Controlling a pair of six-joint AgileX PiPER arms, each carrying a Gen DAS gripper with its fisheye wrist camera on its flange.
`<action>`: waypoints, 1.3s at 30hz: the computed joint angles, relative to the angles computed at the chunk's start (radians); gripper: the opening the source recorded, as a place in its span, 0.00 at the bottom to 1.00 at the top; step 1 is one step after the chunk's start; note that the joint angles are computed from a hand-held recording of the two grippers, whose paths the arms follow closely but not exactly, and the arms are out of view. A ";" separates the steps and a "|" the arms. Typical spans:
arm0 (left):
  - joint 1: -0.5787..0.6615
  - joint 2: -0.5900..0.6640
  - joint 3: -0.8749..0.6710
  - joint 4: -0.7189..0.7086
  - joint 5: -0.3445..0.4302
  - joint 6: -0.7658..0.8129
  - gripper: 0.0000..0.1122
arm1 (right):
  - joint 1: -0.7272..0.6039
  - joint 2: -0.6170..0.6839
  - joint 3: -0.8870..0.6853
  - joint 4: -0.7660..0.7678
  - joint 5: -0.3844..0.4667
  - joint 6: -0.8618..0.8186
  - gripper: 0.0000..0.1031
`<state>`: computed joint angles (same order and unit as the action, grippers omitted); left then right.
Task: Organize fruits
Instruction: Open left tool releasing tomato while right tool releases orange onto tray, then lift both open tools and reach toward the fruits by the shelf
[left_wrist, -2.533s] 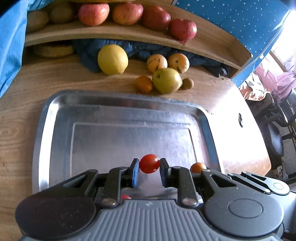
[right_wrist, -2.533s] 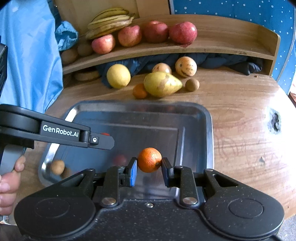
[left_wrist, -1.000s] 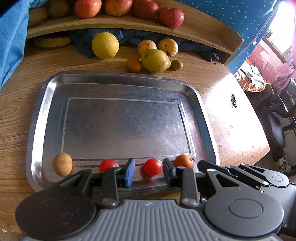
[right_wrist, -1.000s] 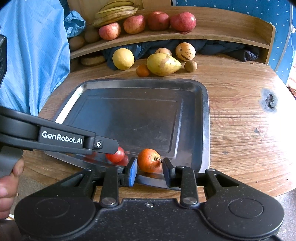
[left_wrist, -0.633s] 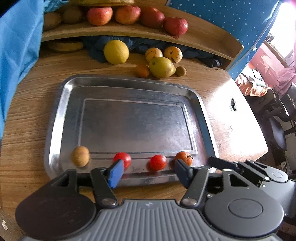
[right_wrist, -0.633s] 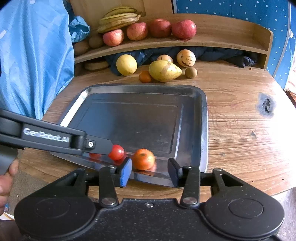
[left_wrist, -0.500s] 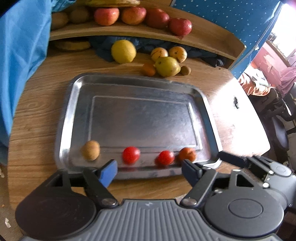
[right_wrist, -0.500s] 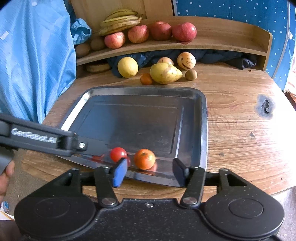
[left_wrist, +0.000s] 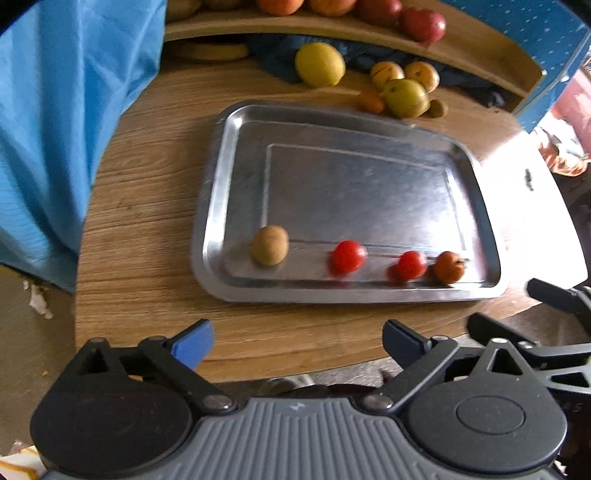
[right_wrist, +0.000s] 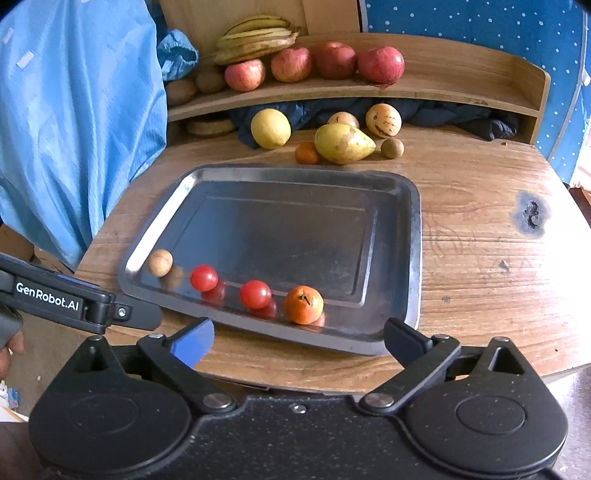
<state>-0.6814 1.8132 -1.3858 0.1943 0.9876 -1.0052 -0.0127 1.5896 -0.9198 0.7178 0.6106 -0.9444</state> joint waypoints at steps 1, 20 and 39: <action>-0.002 0.005 -0.008 0.005 0.015 -0.005 0.91 | 0.002 -0.001 0.000 -0.014 -0.003 0.015 0.97; 0.027 0.093 -0.153 0.043 0.114 0.037 0.91 | -0.011 0.032 -0.048 -0.117 -0.047 0.175 0.99; 0.177 0.263 -0.395 0.005 0.142 0.208 0.91 | 0.054 0.241 -0.321 -0.202 -0.028 0.313 0.99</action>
